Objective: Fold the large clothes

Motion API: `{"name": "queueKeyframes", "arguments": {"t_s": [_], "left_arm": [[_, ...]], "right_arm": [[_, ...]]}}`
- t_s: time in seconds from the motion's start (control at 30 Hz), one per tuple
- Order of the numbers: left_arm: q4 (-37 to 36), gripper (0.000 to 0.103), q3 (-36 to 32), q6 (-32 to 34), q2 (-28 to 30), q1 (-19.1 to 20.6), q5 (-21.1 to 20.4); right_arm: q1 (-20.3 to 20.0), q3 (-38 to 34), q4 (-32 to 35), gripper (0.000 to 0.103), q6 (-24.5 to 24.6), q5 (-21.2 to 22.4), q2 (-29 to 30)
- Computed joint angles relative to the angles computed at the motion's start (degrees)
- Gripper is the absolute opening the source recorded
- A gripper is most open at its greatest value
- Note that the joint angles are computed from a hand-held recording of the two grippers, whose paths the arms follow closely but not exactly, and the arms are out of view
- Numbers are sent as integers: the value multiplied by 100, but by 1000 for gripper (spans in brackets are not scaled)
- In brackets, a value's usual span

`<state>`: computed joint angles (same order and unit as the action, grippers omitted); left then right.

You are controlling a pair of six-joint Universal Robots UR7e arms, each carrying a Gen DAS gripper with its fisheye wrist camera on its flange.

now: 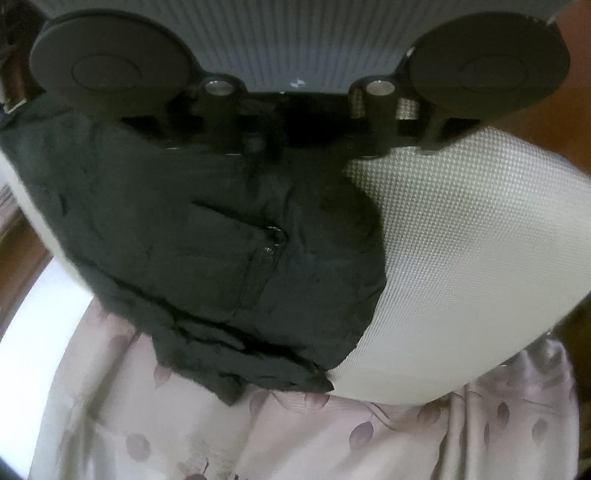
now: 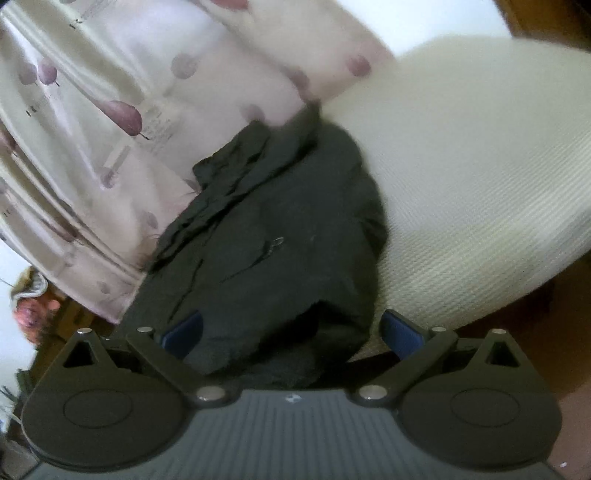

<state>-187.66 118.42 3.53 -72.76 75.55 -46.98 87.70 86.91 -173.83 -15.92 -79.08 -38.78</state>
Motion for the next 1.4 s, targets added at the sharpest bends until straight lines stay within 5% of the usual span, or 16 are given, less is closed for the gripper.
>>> {"name": "queueKeyframes", "arguments": {"t_s": [0.1,0.13,0.17,0.2,0.5,0.97,1.1,1.23,1.3,1.33,1.37,1.4], "left_arm": [[80,17,-6,-195,-81,44,-157],[9,16,12,-201,-87,43,-181],[-90,15,46,-166,-94,40,-196],[-214,15,76,-90,-78,29,-192],[-785,13,214,-110,-39,-30,-139],[-816,12,1488,-405,-1252,-1282,542],[-915,12,1556,-357,-1320,-1551,673],[-940,12,1539,-235,-1149,-1545,770],[-926,12,1575,-302,-1112,-1477,804],[-907,12,1592,-360,-1112,-1430,776],[-904,12,1620,-399,-1118,-1383,744],[-939,13,1635,-392,-1116,-1335,721]], "right_arm": [[-38,-107,57,94,113,173,59],[-32,-157,83,74,138,140,83],[-14,-225,166,43,163,5,107],[1,-311,326,31,207,-130,130],[-53,-177,97,16,346,187,79],[-186,1269,-194,13,628,1182,-1179],[-73,1225,-65,13,282,1183,-1366],[86,975,-94,16,194,159,-1259],[51,941,-141,47,479,-141,-1228],[14,961,-267,90,685,-231,-1203],[-38,999,-391,103,768,-225,-1180],[-73,990,-403,103,769,-237,-1153]]}}
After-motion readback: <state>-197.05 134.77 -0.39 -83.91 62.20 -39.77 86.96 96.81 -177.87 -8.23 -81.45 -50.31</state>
